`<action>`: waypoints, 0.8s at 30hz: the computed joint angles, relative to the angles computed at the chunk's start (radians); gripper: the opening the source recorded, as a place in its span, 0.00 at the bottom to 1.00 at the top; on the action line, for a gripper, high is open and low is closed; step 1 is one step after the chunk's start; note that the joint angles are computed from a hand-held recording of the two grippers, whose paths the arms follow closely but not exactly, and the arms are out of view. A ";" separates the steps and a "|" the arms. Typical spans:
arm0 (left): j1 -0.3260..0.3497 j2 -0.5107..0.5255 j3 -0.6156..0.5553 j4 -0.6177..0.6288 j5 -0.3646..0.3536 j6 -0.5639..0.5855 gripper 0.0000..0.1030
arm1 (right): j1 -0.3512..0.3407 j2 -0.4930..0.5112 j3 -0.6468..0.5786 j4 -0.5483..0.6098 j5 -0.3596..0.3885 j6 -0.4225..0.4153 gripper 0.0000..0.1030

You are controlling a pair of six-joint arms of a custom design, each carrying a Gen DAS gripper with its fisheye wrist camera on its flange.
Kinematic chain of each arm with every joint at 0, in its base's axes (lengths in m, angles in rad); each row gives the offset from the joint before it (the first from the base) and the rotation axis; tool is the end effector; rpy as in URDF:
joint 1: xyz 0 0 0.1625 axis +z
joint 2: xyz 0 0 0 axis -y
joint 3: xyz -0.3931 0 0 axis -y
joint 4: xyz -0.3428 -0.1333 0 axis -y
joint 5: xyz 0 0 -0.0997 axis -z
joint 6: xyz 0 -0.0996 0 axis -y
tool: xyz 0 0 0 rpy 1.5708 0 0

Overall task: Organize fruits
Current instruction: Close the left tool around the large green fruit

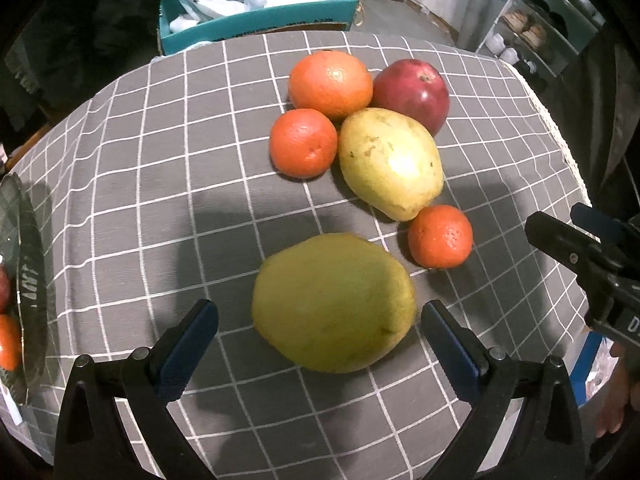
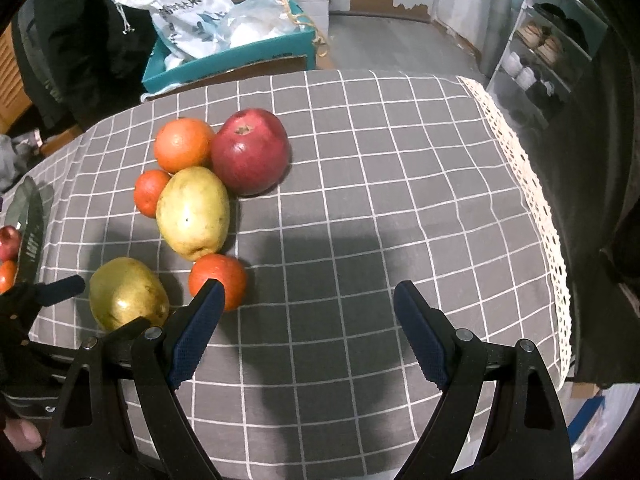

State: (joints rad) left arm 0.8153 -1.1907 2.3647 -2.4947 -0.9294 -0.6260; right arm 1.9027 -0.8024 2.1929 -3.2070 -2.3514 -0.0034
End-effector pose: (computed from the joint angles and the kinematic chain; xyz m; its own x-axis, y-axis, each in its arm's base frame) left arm -0.1031 -0.3908 0.1094 -0.7796 0.1193 -0.6148 0.2561 0.9566 -0.1391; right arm 0.2059 -0.4035 0.0635 -0.7264 -0.0728 0.6834 -0.3185 0.9168 -0.2409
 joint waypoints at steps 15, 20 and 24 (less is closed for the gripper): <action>0.065 0.061 -0.005 -0.126 -0.069 0.084 0.85 | -0.005 0.015 -0.012 0.003 0.017 -0.012 0.83; 0.042 0.067 0.007 -0.116 -0.045 0.077 0.85 | -0.016 0.018 -0.019 0.015 0.057 -0.013 0.83; 0.047 0.018 0.023 -0.078 -0.019 0.062 0.85 | -0.029 0.028 -0.029 0.031 0.107 -0.014 0.83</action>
